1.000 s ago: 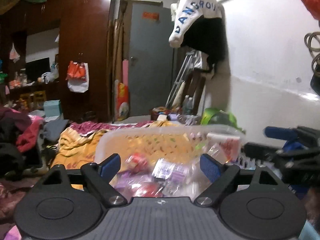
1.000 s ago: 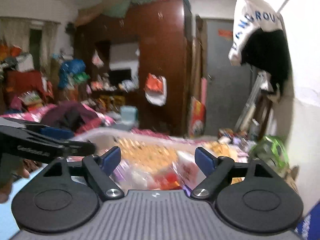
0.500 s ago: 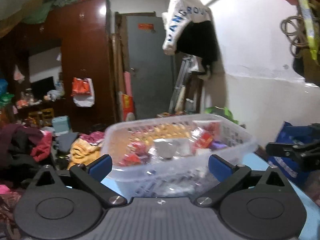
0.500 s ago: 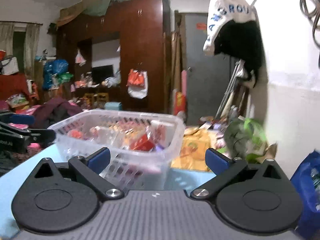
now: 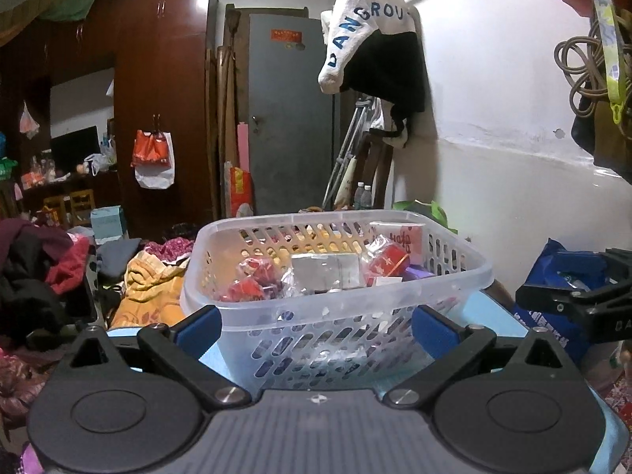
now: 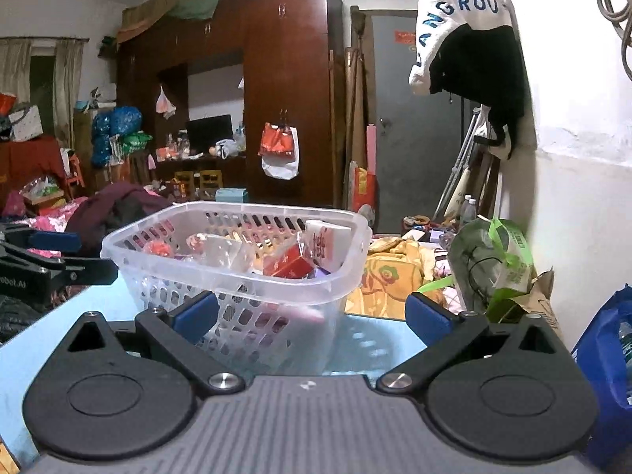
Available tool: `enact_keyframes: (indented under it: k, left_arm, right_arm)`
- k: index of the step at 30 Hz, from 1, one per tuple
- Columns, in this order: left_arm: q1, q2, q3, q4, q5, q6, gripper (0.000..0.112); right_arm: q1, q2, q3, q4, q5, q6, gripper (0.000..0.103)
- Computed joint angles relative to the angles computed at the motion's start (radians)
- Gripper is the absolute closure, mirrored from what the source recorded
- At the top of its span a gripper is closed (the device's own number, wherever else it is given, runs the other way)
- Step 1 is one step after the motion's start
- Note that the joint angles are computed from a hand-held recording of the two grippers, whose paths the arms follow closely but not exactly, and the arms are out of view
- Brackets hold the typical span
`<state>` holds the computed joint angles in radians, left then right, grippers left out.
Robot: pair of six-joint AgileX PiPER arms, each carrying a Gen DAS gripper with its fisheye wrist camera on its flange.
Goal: Organize objects
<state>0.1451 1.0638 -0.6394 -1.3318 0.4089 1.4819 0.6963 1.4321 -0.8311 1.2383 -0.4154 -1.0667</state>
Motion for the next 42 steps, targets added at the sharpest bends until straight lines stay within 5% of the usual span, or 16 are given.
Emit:
enact_keyframes:
  k: [33, 42]
  left_arm:
    - [0.061, 0.036, -0.014, -0.037, 0.068, 0.023, 0.009]
    - [0.029, 0.027, -0.003, -0.053, 0.032, 0.045, 0.009]
  right_arm:
    - [0.015, -0.021, -0.017, 0.081, 0.014, -0.071, 0.0]
    - [0.013, 0.004, -0.028, 0.087, 0.022, -0.079, 0.0]
